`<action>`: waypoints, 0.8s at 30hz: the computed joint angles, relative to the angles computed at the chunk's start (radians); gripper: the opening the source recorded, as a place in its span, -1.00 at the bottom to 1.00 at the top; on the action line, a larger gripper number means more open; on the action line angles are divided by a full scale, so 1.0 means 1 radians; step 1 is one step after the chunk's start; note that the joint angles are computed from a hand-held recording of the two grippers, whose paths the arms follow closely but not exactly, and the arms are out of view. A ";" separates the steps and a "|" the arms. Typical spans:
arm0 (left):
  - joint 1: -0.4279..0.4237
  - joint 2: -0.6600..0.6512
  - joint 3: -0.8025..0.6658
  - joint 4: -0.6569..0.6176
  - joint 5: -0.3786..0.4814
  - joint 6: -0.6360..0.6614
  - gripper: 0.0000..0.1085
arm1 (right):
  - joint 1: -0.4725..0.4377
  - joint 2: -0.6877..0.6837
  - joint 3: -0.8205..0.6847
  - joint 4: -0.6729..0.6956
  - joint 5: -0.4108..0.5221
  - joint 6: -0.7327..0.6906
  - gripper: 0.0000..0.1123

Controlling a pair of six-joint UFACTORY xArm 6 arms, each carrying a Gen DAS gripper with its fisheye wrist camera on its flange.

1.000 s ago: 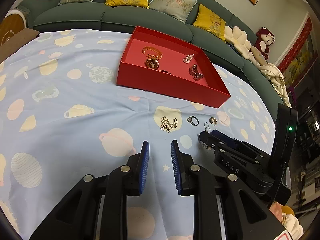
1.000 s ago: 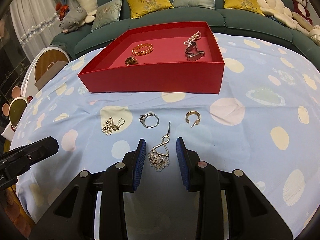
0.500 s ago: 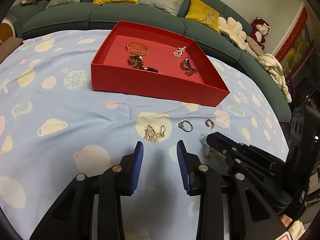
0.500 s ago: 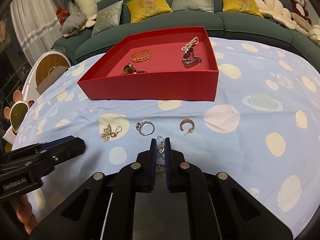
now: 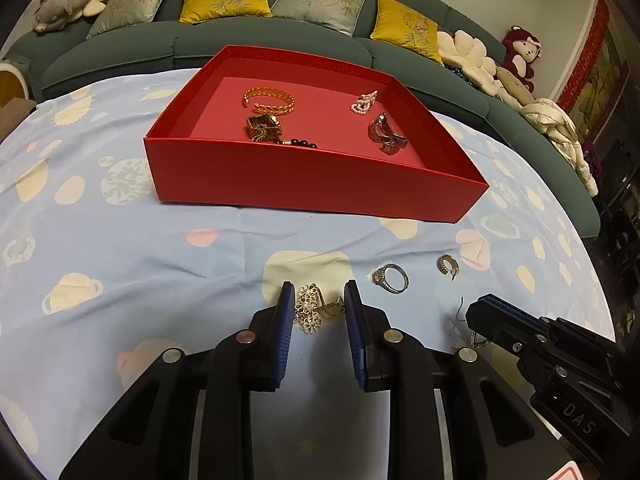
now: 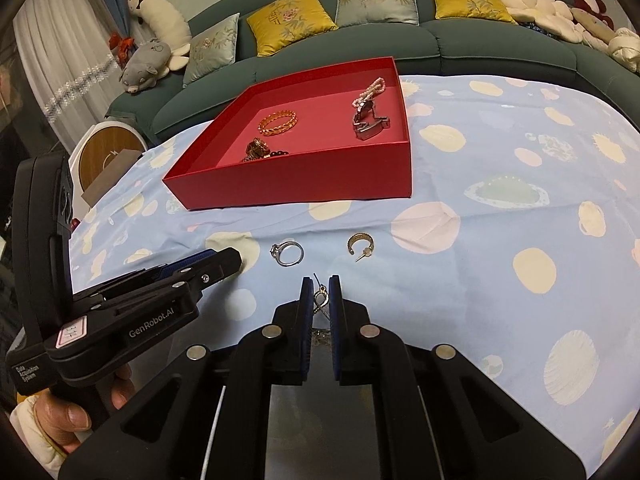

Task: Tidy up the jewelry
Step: 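Grasp the gold filigree pendant with the left tool while the right tool holds the necklace, then carry the pendant and necklace in both tools over the red box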

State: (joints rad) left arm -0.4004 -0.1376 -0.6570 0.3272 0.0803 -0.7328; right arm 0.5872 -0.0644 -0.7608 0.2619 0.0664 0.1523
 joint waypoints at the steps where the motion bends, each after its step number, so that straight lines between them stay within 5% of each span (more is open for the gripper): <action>1: 0.003 0.000 0.000 0.027 -0.002 -0.020 -0.63 | 0.001 -0.001 0.001 0.001 -0.002 0.000 -0.88; 5: 0.010 -0.001 -0.004 0.111 0.004 -0.081 -0.64 | 0.006 -0.002 0.001 0.017 -0.004 -0.012 -0.88; 9: 0.000 -0.024 0.017 0.025 -0.007 -0.019 -0.65 | 0.007 -0.010 0.005 0.015 -0.006 -0.010 -0.88; 10: -0.002 -0.034 0.021 0.014 -0.008 -0.011 -0.89 | 0.007 -0.014 0.007 0.010 -0.005 -0.006 -0.88; 24: -0.043 -0.308 0.084 -0.241 0.048 0.225 -0.88 | -0.010 -0.168 0.040 -0.152 0.021 0.113 -0.88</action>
State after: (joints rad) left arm -0.4432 -0.4452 -0.5731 0.0863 0.1287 -0.5082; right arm 0.5772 -0.2321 -0.7204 0.1096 0.0871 0.2655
